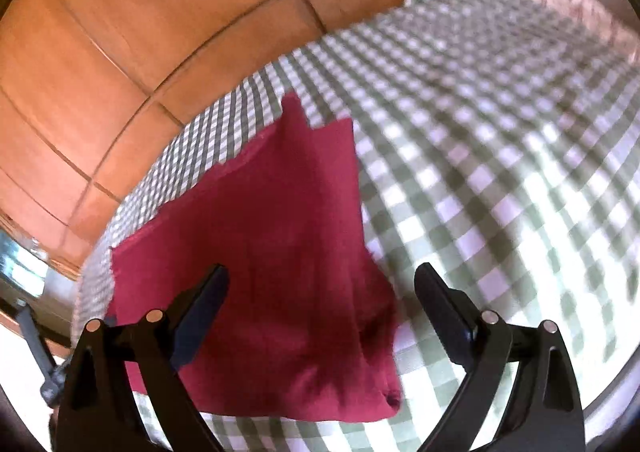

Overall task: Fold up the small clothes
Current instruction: 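Grasp the folded sweater corner with the right tool and lift it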

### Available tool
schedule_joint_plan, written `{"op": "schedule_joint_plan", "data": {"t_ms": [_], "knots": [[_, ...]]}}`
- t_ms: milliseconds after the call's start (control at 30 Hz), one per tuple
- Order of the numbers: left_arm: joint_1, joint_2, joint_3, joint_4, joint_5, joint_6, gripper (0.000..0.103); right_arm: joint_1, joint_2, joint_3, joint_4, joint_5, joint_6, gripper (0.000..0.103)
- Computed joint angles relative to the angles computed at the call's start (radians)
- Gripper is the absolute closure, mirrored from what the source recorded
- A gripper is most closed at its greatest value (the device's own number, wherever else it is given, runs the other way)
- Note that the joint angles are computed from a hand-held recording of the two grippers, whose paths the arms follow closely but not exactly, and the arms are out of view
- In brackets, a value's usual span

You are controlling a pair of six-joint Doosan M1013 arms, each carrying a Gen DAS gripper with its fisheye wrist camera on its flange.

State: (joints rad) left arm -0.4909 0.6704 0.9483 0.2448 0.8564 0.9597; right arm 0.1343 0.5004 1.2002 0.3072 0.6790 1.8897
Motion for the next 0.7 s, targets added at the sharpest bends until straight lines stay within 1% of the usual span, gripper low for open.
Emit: {"op": "schedule_joint_plan", "data": {"t_ms": [67,100,167,233,333,400,467,533,633,700], "knots": [[0.006,-0.01,0.016,-0.031,-0.026,0.0,0.049,-0.007,0.011,-0.004,0.074,0.029,-0.044,0.015],[0.008,-0.013,0.021,-0.038,-0.034,-0.002,0.049,-0.004,0.013,-0.003,0.066,0.031,-0.042,0.018],[0.013,-0.017,0.029,-0.062,-0.045,0.0,0.049,0.003,0.014,-0.005,0.036,0.036,-0.037,0.027],[0.018,-0.012,0.024,-0.089,-0.035,0.021,0.049,0.005,0.014,-0.006,0.032,0.05,-0.041,0.047],[0.018,0.001,0.004,-0.105,-0.009,0.052,0.049,-0.003,0.014,-0.006,0.111,0.072,-0.108,0.066],[0.019,0.0,0.008,-0.111,-0.017,0.052,0.049,-0.002,0.012,-0.012,0.131,0.08,-0.118,0.07],[0.023,-0.002,0.012,-0.132,-0.022,0.068,0.049,-0.003,0.011,-0.017,0.161,0.074,-0.137,0.072],[0.034,-0.007,0.018,-0.194,-0.036,0.099,0.049,-0.002,0.007,-0.027,0.215,0.066,-0.188,0.073],[0.063,-0.026,0.049,-0.378,-0.096,0.18,0.049,0.015,0.007,-0.056,0.267,0.07,-0.277,0.075],[0.073,-0.038,0.065,-0.455,-0.13,0.222,0.049,0.034,0.016,-0.084,0.291,0.081,-0.326,0.075]]}}
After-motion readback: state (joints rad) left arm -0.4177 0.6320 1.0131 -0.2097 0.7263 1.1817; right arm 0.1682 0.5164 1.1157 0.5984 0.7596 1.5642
